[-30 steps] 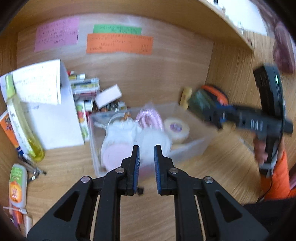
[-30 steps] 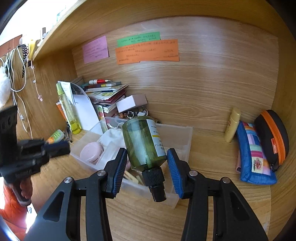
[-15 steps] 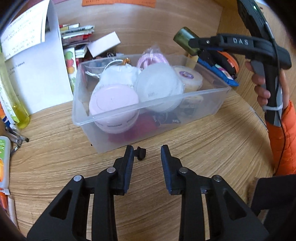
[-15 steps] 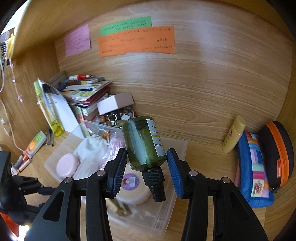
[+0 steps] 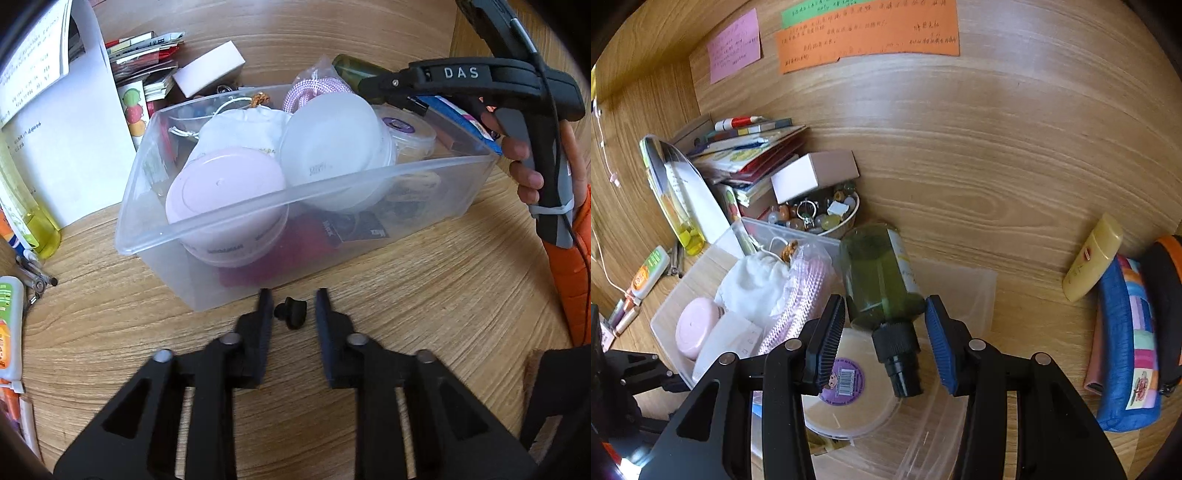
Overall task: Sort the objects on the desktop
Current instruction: 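Lower the green bottle into the box with the right tool while the left tool drops the black cap in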
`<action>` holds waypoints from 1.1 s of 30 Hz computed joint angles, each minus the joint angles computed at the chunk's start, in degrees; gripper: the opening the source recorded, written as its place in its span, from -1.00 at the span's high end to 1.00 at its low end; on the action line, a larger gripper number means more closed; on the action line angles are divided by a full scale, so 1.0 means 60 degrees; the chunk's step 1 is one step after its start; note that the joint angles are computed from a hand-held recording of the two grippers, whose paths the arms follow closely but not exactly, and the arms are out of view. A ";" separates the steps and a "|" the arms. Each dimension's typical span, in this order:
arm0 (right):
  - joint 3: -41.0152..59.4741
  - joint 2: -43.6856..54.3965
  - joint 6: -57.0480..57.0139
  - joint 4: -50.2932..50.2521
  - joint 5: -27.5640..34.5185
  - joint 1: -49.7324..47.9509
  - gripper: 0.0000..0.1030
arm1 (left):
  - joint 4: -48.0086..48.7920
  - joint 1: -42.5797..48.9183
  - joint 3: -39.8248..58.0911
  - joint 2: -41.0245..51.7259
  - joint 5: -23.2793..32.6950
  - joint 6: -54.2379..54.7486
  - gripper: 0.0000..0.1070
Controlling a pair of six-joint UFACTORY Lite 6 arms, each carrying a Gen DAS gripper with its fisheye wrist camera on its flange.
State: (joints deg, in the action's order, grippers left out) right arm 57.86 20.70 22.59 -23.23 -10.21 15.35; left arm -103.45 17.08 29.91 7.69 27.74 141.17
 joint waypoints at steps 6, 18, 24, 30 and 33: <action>-0.0317 -0.0100 0.0420 -0.0457 -0.0260 -0.0104 0.15 | -0.0086 0.0109 -0.0298 -0.0344 0.0088 -0.0087 0.74; -0.1224 -0.1000 0.3838 -0.3400 -0.1792 -0.1104 -0.32 | 0.3047 0.1392 -0.0469 -0.2972 0.1600 -0.3682 0.74; -0.1405 -0.1261 0.4769 -0.4188 -0.2142 -0.1297 -0.36 | 0.3003 0.0607 0.1157 -0.2353 0.1521 -0.4645 0.74; -0.1621 -0.1549 0.3931 -0.3474 -0.1902 -0.0956 -0.40 | 0.2509 -0.0773 0.2568 -0.1327 0.0184 -0.4913 0.74; -0.1779 -0.1803 0.3167 -0.2787 -0.1726 -0.0766 -0.43 | 0.3134 -0.0706 0.2942 -0.1387 0.0556 -0.5720 0.59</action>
